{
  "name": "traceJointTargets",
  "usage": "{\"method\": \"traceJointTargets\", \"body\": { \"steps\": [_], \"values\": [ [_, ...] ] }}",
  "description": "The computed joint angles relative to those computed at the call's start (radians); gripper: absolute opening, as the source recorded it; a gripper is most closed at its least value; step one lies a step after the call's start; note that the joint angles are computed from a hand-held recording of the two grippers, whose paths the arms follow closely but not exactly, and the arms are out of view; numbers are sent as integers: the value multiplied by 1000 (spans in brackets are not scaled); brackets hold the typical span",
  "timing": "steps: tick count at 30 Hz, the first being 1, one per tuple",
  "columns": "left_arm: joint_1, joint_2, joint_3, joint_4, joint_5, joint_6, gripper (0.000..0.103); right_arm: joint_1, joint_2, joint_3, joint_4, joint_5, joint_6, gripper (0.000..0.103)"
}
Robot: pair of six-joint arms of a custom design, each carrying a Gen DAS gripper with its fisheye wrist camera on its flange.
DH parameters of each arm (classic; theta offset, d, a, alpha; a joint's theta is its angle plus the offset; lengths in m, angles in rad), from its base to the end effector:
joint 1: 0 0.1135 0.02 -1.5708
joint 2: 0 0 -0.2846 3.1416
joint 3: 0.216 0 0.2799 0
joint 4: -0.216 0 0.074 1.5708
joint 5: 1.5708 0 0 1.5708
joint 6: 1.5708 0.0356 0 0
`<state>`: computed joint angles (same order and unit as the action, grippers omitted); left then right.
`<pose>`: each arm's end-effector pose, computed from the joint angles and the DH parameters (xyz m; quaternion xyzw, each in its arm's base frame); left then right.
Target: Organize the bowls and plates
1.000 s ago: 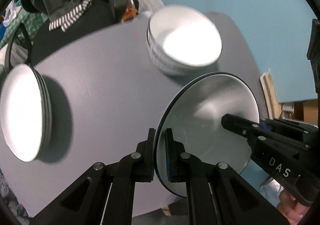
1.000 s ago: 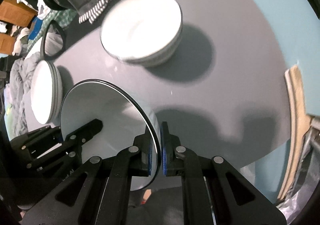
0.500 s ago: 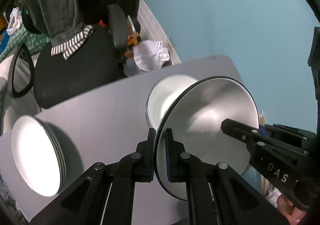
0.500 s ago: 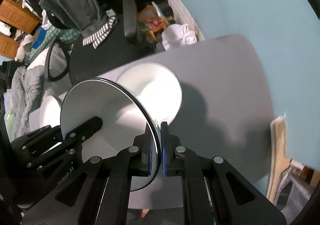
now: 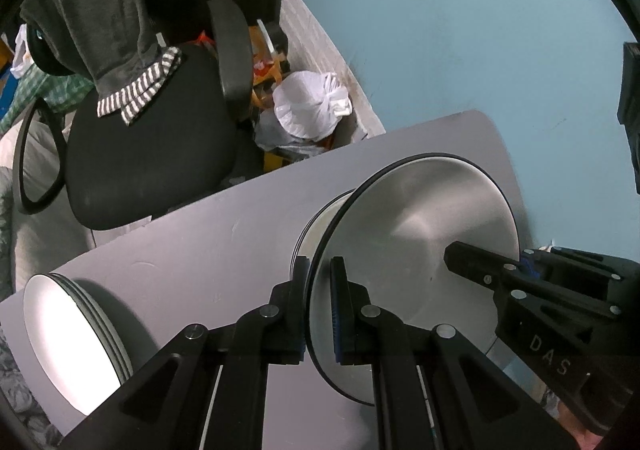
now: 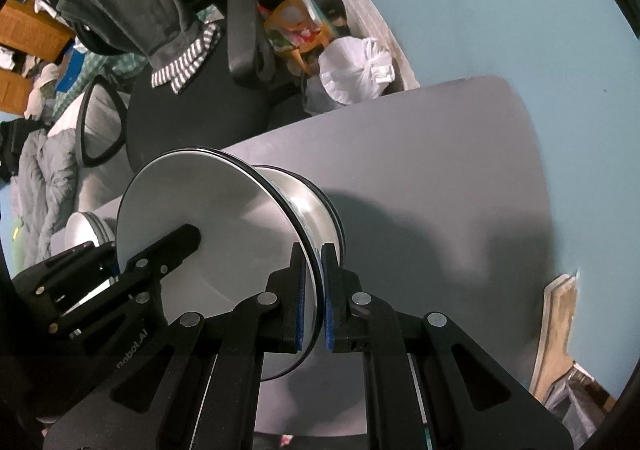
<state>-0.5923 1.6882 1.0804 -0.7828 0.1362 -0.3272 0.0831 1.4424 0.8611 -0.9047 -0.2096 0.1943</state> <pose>0.2724 -0.1891 0.1818 0.1374 0.9841 -0.1006 0.0504 0.2527 0.0285 0.1873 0.0508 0.9923 0.1093 0.0273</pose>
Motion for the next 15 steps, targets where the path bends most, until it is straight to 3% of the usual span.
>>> {"method": "traceJointTargets", "body": {
  "steps": [6, 15],
  "values": [
    [-7, 31, 10, -2, -10, 0, 9, -19, 43, 12, -3, -18, -25, 8],
    [16, 71, 32, -32, 50, 14, 9, -20, 63, 20, -5, -26, -45, 8]
  ]
}}
